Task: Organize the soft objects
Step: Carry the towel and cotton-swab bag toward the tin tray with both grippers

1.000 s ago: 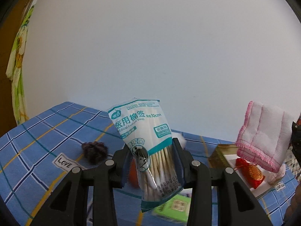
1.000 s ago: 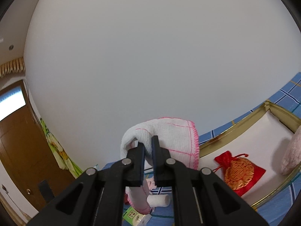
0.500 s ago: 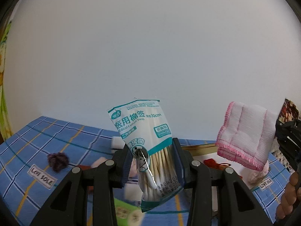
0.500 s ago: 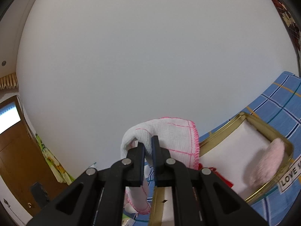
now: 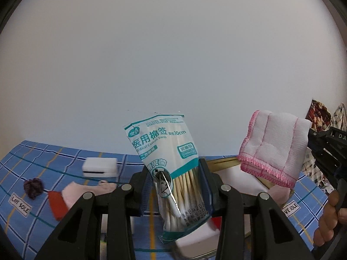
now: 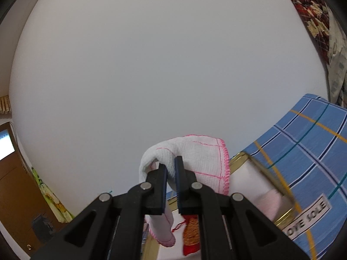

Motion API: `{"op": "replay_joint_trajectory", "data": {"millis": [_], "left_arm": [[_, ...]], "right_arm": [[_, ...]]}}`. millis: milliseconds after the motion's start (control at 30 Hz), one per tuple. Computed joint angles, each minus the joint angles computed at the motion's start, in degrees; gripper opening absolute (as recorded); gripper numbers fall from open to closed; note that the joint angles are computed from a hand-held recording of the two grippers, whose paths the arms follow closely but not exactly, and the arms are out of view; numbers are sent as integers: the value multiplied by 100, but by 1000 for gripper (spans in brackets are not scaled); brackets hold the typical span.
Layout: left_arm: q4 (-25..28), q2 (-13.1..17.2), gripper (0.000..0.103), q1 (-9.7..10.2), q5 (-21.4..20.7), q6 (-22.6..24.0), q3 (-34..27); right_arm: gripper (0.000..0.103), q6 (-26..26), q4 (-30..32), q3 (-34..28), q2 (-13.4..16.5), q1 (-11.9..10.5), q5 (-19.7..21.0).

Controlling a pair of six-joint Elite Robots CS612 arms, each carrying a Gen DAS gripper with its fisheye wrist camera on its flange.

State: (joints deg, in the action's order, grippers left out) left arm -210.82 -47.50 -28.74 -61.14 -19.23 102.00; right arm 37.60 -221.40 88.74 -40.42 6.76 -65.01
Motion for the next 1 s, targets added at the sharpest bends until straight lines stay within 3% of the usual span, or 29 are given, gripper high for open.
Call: {"op": "replay_joint_trajectory", "data": {"millis": [400,700,833,1000], "left_arm": [[211,242,42,-12,-274,94,-394],[633,393,42,-38,-461,-11,-640],[815,297,42,-157,-421,-80,-589],[1006,332,42,-163,-439,-109,-634]], "right_arm": [[7,-197,125,123,-88,-130,-289],[7,-649,650,55,-86,-78,-632],[7,-904,933,13,-63,-22,-753],[7,-1189,1335,-60,-24,61,-905]]}}
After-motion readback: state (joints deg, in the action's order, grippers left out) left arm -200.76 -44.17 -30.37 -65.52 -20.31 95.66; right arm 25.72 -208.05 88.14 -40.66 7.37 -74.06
